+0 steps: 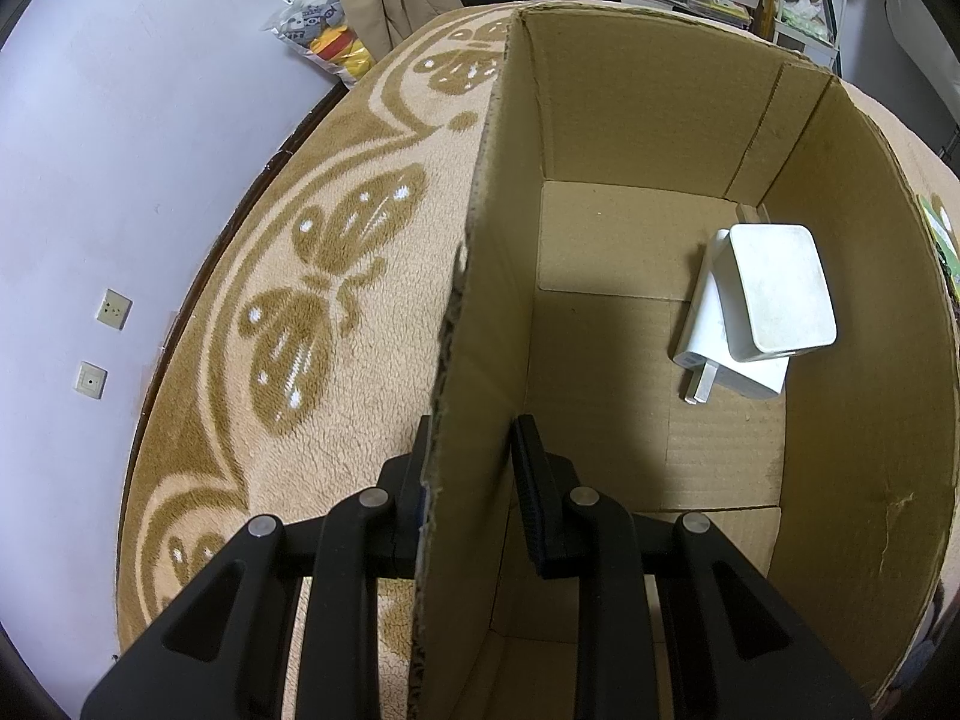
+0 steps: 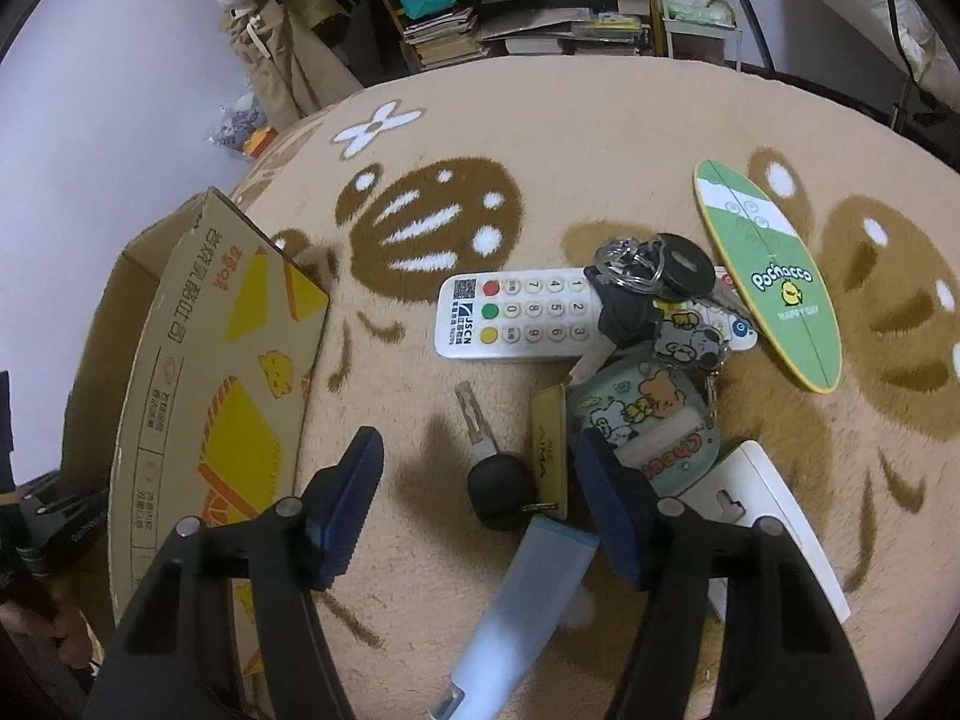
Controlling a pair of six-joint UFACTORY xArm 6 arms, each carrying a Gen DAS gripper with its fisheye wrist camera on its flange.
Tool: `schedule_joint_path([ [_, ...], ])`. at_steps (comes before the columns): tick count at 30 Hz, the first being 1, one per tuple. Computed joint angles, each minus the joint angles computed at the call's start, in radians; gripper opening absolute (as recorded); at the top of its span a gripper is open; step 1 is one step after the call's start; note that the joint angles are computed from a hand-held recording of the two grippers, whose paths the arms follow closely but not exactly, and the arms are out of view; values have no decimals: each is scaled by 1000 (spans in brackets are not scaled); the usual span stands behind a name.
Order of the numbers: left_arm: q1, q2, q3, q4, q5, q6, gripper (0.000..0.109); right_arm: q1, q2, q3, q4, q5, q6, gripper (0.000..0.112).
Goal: Organize rigid objects
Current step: 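Return the right gripper to the remaining items on the rug, then close the right gripper on the black car key's metal blade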
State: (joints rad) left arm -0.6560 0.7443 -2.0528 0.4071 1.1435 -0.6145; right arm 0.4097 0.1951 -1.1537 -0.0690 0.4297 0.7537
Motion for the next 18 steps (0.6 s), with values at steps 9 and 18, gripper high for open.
schedule_joint_path([
  [9, 0, -1, 1, 0, 0, -1, 23, -3, -4, 4, 32, 7, -17, 60],
  [18, 0, 1, -2, 0, 1, 0, 24, 3, 20, -17, 107, 41, -76, 56],
])
